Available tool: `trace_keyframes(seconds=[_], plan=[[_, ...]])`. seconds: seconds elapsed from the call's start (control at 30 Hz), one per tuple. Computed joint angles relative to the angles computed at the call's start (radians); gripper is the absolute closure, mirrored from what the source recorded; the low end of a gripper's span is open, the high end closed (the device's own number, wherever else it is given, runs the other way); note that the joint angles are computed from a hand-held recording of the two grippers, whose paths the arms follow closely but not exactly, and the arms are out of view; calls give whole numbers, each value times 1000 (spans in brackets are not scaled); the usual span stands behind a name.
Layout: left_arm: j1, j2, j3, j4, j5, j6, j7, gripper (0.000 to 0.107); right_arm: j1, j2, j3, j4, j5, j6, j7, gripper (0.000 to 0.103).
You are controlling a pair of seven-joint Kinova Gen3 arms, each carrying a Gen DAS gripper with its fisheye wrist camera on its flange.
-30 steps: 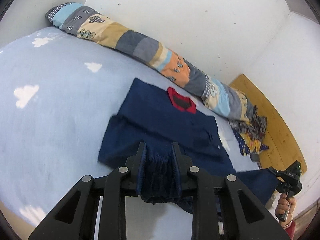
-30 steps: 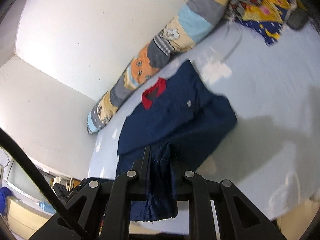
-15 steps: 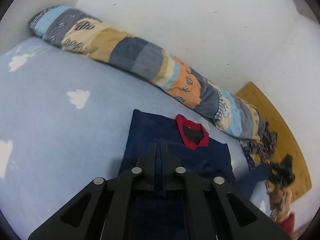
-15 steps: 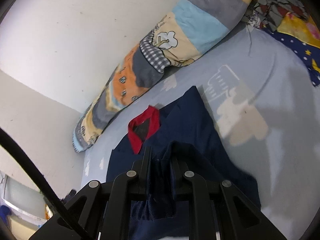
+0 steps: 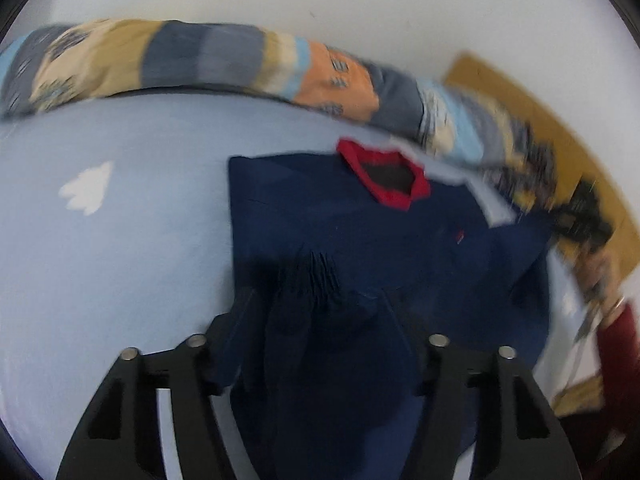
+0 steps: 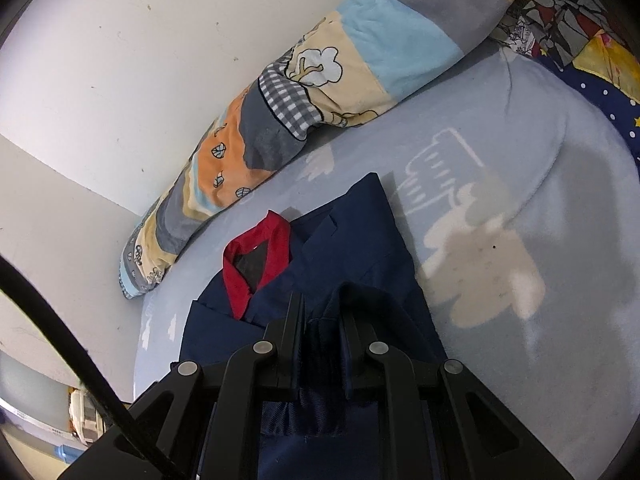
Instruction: Fold large clothes
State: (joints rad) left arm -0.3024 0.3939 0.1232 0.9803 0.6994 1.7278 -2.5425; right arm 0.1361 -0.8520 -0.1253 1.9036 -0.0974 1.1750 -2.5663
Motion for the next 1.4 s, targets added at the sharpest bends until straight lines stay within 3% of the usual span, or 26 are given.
trace_keyframes(seconds=[0.03,0.07,0.17,0.27,0.4,0.53,0.6,0.63,0.83,1.07,1.23,1.4], plan=[[12,-7,6,13,-18,-18,-21,61,-3,2,0,-3,3,7,4,86],[33,-16,5,29,-35,-38,-49,64,-4,1,0,-4,3,10,5,86],[89,-43,19,72,-101,-112,-107,64,-8,0,-1,-3,5,11,10,86],[145,-35,-7,69,-147,-146,-74,64,-11,-4,6,2,3,8,13,86],[147,-51,-13,102,-153,-206,-59,64,-11,-6,4,5,1,6,15,86],[123,-35,9,92,-167,-175,-58,64,-12,-11,4,12,0,1,18,86],[132,-44,8,113,-188,-192,-65,73,-14,-12,8,13,-3,-1,19,86],[157,-62,-20,136,-192,-224,-72,87,-14,-12,8,13,-3,0,20,86],[170,-163,-28,218,-184,-350,-85,93,-14,-16,5,6,-2,4,27,86],[156,-135,-33,68,-99,-335,20,93,2,28,6,-69,38,16,50,86],[205,-39,-14,-72,-157,-361,173,93,-16,119,94,-74,56,-53,82,86],[290,33,1,-90,-258,-463,276,93,-42,244,223,8,25,-185,116,86]])
